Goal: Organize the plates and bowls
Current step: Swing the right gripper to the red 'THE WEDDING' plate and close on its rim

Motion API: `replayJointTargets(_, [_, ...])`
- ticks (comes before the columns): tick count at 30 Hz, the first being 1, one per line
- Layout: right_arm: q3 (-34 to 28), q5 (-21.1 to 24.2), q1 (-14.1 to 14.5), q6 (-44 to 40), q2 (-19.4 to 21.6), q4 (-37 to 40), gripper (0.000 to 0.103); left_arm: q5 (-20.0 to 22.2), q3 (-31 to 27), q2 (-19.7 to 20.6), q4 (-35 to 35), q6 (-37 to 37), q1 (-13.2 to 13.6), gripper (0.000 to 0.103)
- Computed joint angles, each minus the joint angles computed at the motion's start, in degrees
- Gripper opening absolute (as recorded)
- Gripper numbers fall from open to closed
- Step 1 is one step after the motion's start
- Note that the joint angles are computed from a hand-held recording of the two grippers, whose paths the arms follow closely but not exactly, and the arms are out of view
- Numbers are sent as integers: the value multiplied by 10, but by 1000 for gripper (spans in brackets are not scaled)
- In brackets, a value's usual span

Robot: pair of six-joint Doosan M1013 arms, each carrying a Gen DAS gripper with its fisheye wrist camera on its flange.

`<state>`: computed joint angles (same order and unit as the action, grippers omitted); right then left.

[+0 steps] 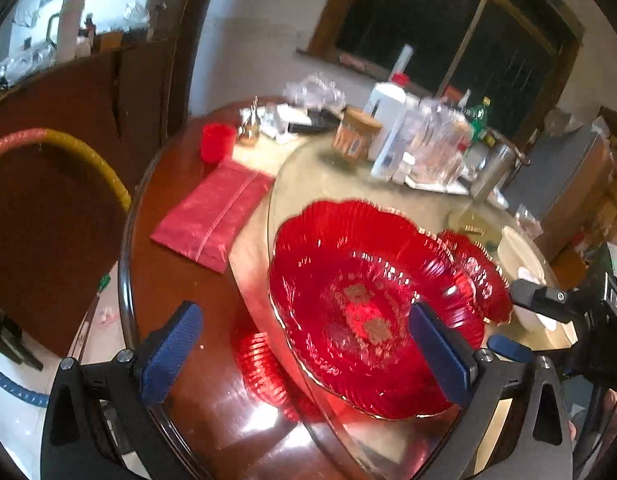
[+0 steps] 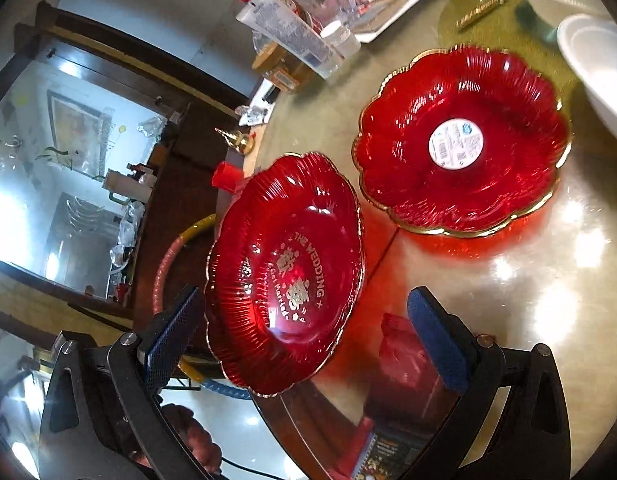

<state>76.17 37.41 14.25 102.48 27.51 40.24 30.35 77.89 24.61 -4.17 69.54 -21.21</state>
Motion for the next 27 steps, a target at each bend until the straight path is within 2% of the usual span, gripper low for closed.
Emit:
replayJointTargets(1, [-4, 3, 0, 0, 4, 3, 103, 10, -6, 4, 7, -2, 0, 103])
replayJointTargets(3, [-12, 8, 2, 14, 9, -10, 103, 31, -14, 8, 60, -53, -5, 103])
replayJointTargets(5, [-20, 17, 2, 18, 15, -16, 103, 35, -19, 12, 46, -53, -2, 103])
replayJointTargets(8, [-35, 29, 5, 42, 24, -44, 89, 54, -34, 21, 27, -70, 2, 102])
replayJointTargets(9, [-42, 38, 6, 54, 27, -59, 74, 60, -39, 25, 29, -83, 3, 100])
replayJointTargets(10, [-47, 46, 8, 69, 30, -79, 67, 60, -41, 27, 23, -88, 4, 95])
replayJointTargets(11, [-55, 55, 11, 94, 33, -112, 53, 62, -45, 30, 21, -92, 5, 79])
replayJointTargets(12, [-56, 56, 11, 99, 34, -118, 43, 75, -53, 35, 28, -100, 4, 55])
replayJointTargets(14, [-57, 59, 10, 106, 38, -118, 31, 105, -72, 49, 8, -88, 6, 29])
replayJointTargets(16, [-57, 62, 10, 111, 38, -130, 25, 123, -80, 56, 29, -106, 3, 22])
replayJointTargets(18, [-59, 63, 12, 122, 38, -154, 18, 127, -80, 58, 44, -119, 2, 7])
replayJointTargets(20, [-57, 63, 13, 128, 38, -166, 13, 120, -77, 58, 39, -118, 4, 7])
replayJointTargets(25, [-48, 44, 15, 134, 33, -173, 13, 123, -77, 57, 57, -113, 0, 7])
replayJointTargets(27, [-47, 35, 17, 123, 29, -174, 13, 112, -69, 49, 75, -122, -3, 7])
